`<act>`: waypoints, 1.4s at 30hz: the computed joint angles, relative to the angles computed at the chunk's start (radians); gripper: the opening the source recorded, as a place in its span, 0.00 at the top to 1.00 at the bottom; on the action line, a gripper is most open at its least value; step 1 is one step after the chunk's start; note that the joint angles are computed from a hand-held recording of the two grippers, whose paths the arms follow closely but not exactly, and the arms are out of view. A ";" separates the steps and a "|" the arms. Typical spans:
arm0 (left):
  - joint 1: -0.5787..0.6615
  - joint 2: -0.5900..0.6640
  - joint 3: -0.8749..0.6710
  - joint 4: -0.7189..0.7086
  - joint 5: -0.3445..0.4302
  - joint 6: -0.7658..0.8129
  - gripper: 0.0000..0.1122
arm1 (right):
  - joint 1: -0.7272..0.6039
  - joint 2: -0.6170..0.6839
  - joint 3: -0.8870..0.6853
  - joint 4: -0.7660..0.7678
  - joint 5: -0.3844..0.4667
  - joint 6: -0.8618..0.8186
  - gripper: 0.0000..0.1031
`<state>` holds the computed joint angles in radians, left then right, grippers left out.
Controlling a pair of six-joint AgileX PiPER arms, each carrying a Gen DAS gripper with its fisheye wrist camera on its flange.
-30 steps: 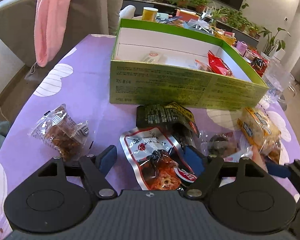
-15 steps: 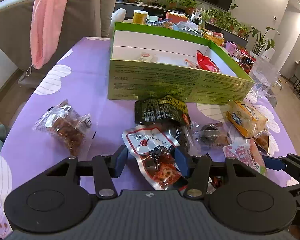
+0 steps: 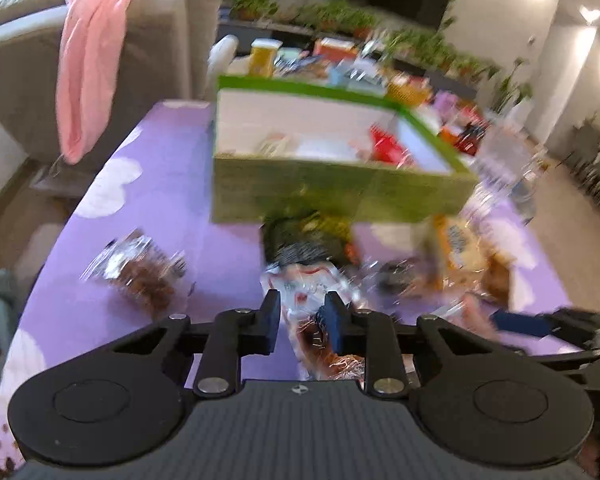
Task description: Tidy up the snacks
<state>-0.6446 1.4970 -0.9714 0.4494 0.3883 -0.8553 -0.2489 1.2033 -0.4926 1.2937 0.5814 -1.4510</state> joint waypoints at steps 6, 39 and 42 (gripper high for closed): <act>-0.025 0.042 -0.029 0.093 0.073 -0.179 0.38 | 0.015 0.019 -0.007 -0.079 -0.012 0.100 0.16; -0.046 0.082 -0.079 0.057 0.066 -0.220 0.48 | 0.202 -0.008 0.043 -0.105 -0.229 0.027 0.16; -0.047 0.071 -0.072 0.050 0.051 -0.208 0.48 | 0.249 -0.019 0.054 -0.070 -0.289 -0.031 0.16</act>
